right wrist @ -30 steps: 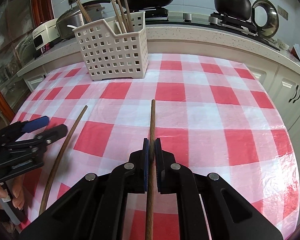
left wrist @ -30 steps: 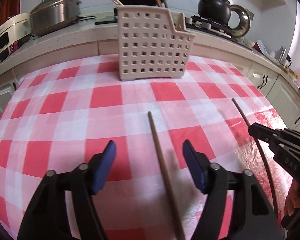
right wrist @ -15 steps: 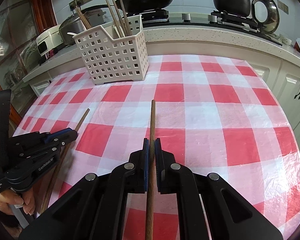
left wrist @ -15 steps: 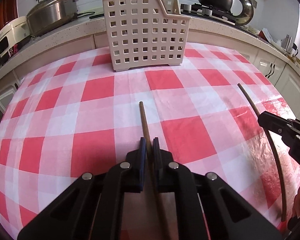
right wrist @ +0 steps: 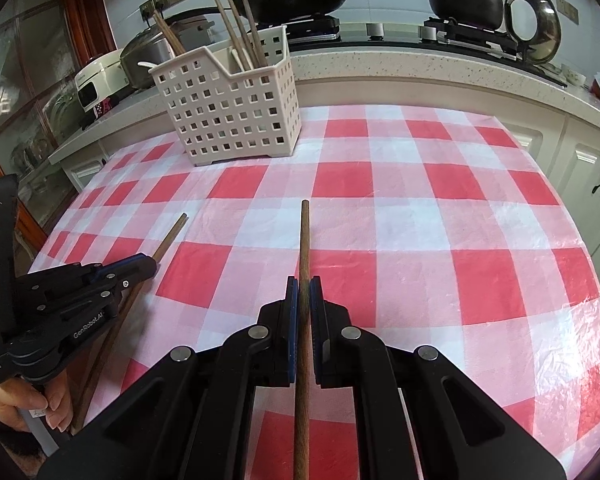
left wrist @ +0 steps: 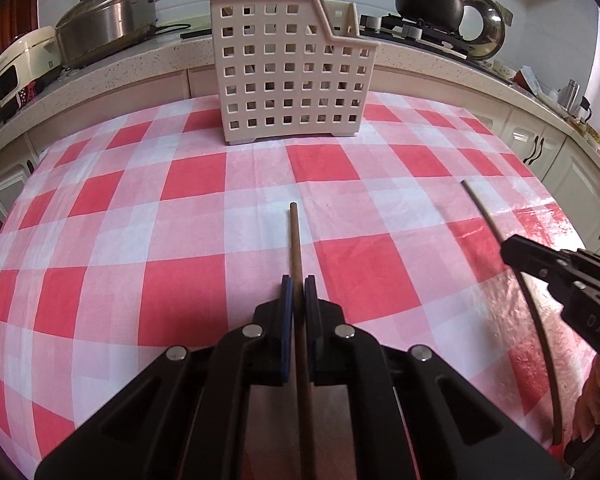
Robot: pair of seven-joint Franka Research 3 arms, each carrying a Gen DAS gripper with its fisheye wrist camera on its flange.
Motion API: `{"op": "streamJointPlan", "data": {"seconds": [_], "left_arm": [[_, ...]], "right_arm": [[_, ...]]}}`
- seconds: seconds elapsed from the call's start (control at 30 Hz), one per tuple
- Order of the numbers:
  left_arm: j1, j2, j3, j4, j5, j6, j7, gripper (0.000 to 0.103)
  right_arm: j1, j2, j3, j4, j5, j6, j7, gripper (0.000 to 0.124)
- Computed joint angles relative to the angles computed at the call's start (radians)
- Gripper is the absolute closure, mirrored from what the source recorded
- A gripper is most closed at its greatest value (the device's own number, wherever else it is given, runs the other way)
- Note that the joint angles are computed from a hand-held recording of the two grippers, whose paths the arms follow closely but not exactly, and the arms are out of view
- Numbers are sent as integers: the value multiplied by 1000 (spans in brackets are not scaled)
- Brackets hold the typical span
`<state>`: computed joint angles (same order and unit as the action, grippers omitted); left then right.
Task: Organize utensils
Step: 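Lift both held chopsticks and carry them over the white caddy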
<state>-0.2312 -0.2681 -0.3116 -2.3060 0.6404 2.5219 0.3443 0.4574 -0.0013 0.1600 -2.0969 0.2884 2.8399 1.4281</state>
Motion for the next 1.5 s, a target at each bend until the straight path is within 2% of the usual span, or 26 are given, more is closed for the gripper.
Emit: {"op": "streamJointPlan", "data": {"seconds": [0.3,0.4,0.67,1.0,1.5], "left_arm": [[18,-98,-20,-16,50,3,-46,97],[25,-132,-32,-16,66,-5,-48,97],[63,-234,-66,-26,132,-12,-89,97],[120,-324,-109,-8,220,-3,-108,97],[178,-330,-125,60,309,16,-99,97]], "right_arm": [[19,-11,11,21,118,37,-98,117],[33,-17,16,33,215,61,-183,117],[72,-33,27,70,342,149,-320,117],[101,-57,27,99,370,206,-395,117],[107,-32,32,185,247,252,-368,117]]}}
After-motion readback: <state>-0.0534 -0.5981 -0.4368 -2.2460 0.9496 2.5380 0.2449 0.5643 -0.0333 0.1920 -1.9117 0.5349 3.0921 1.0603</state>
